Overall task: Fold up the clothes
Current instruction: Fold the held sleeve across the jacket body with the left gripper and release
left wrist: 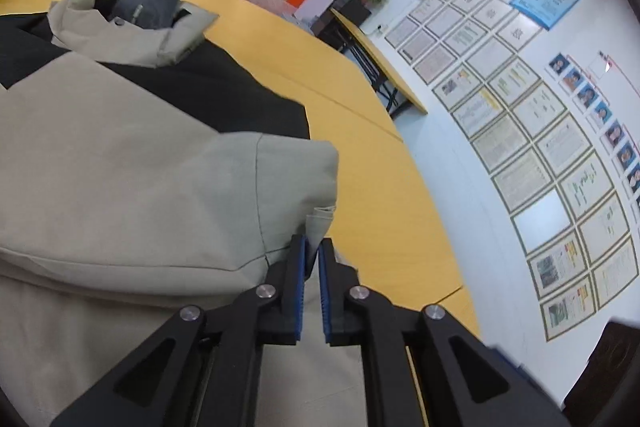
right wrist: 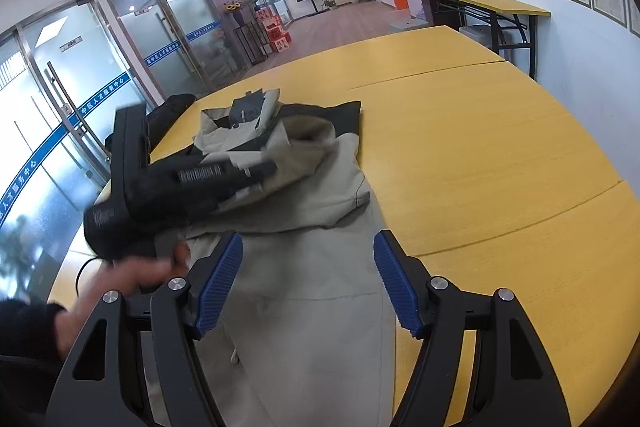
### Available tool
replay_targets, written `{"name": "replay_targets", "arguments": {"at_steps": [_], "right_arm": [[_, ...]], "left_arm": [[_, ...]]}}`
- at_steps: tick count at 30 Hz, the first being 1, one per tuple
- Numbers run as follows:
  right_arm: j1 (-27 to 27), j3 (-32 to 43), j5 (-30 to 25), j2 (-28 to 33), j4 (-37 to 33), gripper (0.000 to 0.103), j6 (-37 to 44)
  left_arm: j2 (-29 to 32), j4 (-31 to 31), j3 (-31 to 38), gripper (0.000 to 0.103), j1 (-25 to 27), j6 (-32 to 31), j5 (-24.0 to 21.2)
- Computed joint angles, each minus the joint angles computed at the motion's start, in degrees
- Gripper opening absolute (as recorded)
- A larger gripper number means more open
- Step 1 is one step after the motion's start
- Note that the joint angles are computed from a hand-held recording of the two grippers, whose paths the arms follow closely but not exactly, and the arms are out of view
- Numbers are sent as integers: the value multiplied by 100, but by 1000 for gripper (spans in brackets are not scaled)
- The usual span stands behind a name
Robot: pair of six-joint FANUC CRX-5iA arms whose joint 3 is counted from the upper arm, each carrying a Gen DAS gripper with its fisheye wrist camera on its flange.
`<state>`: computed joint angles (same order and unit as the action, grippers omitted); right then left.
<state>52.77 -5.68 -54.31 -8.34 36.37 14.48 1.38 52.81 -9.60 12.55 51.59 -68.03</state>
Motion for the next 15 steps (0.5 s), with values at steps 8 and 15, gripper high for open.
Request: {"name": "replay_targets", "arguments": {"at_steps": [8,15], "right_arm": [[-761,624,419,417,-1031,100,872],[-1057,1780,312,1634,-2304,100,2625]], "left_arm": [[-311,449,350,61,1225,-416,-980],[372,-85,1512,95,2679,-1269,-774]]}}
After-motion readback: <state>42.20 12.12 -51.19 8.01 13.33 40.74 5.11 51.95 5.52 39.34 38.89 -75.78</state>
